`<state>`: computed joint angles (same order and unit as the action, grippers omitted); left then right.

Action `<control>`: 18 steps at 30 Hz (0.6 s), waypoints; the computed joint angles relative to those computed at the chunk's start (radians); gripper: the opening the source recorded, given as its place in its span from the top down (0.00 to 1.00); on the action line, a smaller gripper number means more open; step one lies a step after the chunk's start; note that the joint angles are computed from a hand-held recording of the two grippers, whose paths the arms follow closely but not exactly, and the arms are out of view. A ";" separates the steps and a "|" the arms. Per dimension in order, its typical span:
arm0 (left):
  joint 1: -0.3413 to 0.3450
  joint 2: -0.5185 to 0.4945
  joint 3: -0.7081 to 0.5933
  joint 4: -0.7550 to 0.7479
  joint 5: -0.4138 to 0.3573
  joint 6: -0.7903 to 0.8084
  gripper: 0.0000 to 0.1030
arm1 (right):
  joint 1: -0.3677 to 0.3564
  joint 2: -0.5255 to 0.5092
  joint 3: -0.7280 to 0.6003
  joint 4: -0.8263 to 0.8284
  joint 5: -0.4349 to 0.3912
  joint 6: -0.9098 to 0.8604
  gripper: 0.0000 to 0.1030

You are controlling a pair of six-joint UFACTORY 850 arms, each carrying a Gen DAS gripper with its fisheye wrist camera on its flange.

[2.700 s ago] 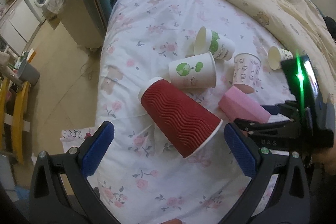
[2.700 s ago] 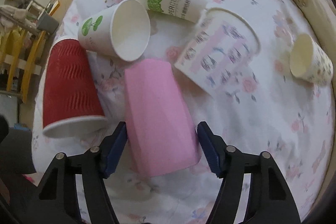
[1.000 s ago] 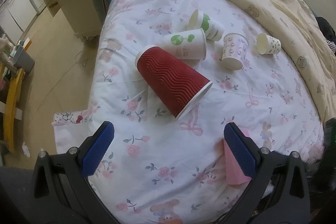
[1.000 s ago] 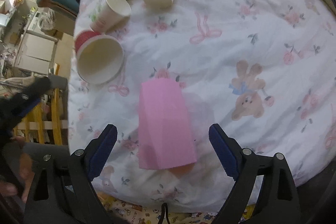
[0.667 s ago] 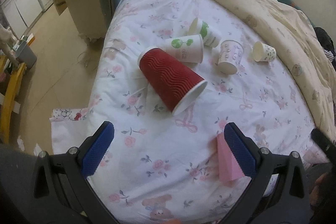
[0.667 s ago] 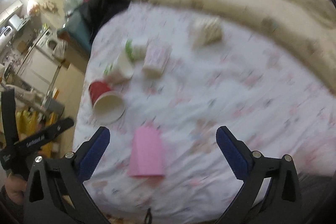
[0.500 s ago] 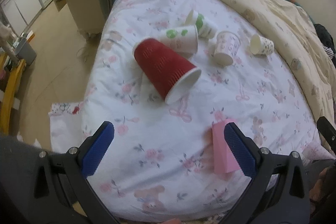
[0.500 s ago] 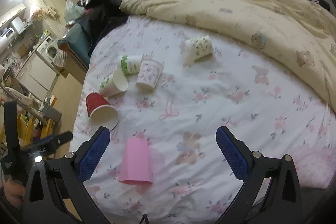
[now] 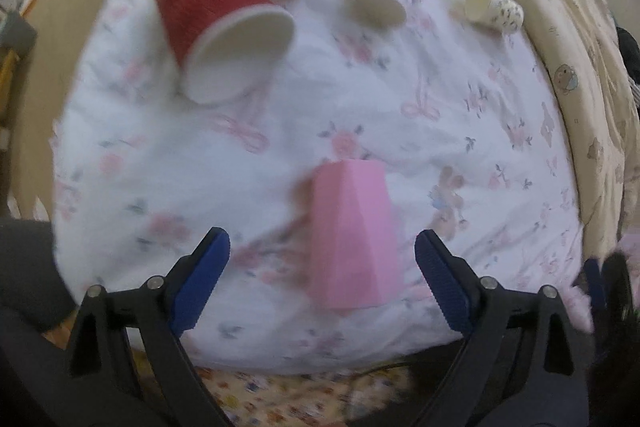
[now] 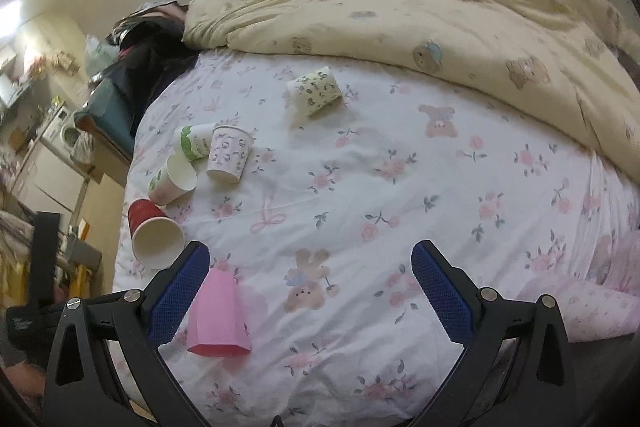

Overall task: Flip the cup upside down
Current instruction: 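Bring the left gripper to the pink cup and close around it, then lift the pink cup with the left gripper and rotate it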

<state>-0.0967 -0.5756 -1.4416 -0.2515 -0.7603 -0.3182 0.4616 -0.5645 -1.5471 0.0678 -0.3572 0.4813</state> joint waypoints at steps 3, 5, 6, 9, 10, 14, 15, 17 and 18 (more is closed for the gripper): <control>0.000 -0.086 -0.107 -0.023 -0.103 -0.012 0.20 | -0.009 0.004 0.006 0.071 0.013 -0.042 0.00; -0.001 -0.139 -0.172 -0.012 -0.162 -0.040 0.20 | -0.013 -0.003 -0.003 0.112 0.004 -0.071 0.00; 0.001 -0.161 -0.196 -0.017 -0.185 -0.048 0.20 | -0.016 -0.009 -0.010 0.145 -0.007 -0.097 0.00; 0.001 -0.207 -0.242 0.003 -0.232 -0.090 0.20 | -0.026 -0.024 -0.022 0.246 -0.035 -0.180 0.00; 0.000 -0.220 -0.254 0.011 -0.245 -0.100 0.20 | -0.029 -0.026 -0.024 0.271 -0.039 -0.199 0.00; -0.001 -0.250 -0.274 0.015 -0.271 -0.122 0.21 | -0.039 -0.030 -0.025 0.368 -0.044 -0.268 0.00; -0.004 -0.258 -0.281 0.023 -0.275 -0.122 0.24 | -0.042 -0.032 -0.026 0.392 -0.047 -0.282 0.00; -0.005 -0.266 -0.287 0.019 -0.283 -0.124 0.30 | -0.047 -0.037 -0.029 0.433 -0.053 -0.305 0.00; -0.006 -0.273 -0.291 0.011 -0.291 -0.120 0.37 | -0.050 -0.040 -0.032 0.456 -0.059 -0.319 0.00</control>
